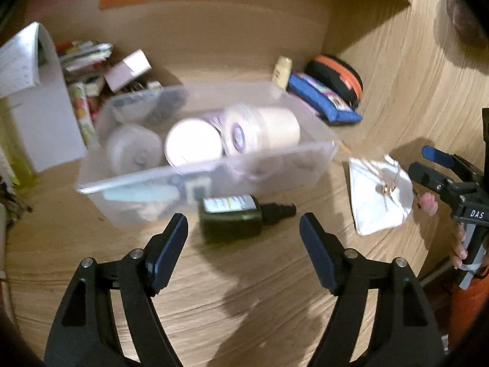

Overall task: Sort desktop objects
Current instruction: 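Carry bottle and pendant over the clear box, opening the left tool then the right tool, then grasp the white drawstring pouch with the right tool while the left tool grasps the dark green spray bottle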

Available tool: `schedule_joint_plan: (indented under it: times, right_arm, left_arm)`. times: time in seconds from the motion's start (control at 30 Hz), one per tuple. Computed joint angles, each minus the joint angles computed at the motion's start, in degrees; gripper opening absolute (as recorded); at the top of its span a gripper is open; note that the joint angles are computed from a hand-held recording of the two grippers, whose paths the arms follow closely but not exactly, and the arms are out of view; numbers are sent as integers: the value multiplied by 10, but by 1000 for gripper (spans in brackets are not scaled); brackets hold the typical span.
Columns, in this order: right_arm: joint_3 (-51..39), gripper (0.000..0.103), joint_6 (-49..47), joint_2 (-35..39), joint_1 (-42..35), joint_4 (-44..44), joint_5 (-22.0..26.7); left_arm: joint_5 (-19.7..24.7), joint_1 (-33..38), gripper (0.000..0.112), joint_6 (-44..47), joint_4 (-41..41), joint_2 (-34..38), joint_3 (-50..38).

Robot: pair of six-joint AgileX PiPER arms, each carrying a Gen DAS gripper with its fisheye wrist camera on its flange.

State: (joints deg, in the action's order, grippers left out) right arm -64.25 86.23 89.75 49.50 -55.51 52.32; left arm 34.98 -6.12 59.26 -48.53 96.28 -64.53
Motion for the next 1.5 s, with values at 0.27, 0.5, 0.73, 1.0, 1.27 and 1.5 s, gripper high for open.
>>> schedule_joint_plan:
  times: [0.27,0.5,0.73,1.0,1.27,1.5]
  right_arm:
    - [93,103,-1,-14,-58,63,-122]
    - [102,103,-81,14,-119,143,-237]
    - [88,91,-125,33,-137,161,-273]
    - [94,46,-134,26,-143,149,-291]
    - [94,31,-68,11,-133,91,-284]
    - [64,30,-8,0,-97,9,-228]
  left_arm:
    - [-19,-43,76,-85,66,54,-29]
    - [-10,-49,76,-128,83,86,-65]
    - [-16,-55,76,-187,123,107,-87]
    - [-11,-63,75,-186,101,113,-98]
    - [-27,-65,63,-151,71,92,-67]
    - [-49,-42,63,-89,9,39,-17]
